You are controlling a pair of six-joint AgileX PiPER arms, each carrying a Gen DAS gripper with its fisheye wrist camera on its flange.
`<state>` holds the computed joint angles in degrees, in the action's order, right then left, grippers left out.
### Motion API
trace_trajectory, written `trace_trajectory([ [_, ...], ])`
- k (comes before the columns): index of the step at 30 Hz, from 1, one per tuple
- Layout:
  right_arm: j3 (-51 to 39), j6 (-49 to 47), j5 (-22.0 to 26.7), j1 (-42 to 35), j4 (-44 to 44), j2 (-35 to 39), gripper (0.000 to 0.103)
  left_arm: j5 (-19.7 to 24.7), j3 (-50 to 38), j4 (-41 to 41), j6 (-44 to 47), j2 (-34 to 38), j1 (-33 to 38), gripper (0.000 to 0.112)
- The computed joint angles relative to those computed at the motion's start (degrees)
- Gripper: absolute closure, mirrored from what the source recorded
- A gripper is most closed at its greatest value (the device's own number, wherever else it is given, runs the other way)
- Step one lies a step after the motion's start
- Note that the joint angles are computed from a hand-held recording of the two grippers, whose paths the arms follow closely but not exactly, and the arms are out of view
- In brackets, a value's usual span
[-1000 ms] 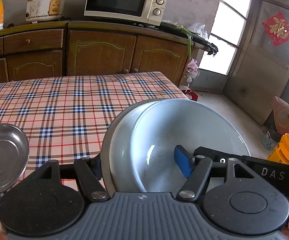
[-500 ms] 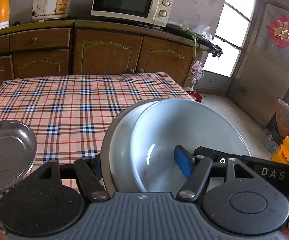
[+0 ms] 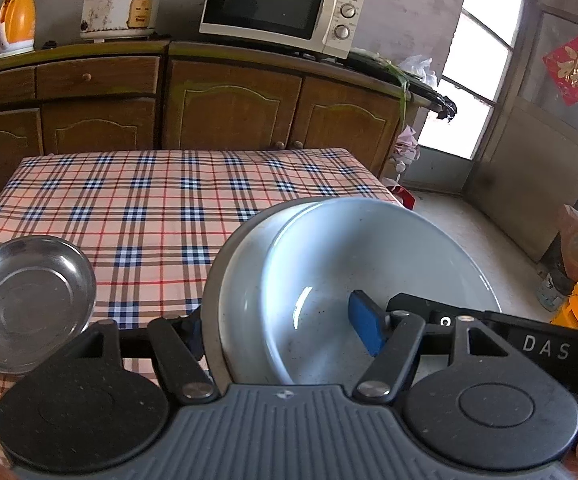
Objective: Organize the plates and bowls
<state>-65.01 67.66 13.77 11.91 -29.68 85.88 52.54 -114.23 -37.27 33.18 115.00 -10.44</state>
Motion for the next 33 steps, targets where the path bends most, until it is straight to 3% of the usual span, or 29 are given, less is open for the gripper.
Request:
trace_trajectory([
  [33, -8.66, -7.04, 1.49, 4.72, 6.08, 6.86, 0.054, -0.41, 1.49, -0.29, -0.16, -1.31, 5.31, 0.042],
])
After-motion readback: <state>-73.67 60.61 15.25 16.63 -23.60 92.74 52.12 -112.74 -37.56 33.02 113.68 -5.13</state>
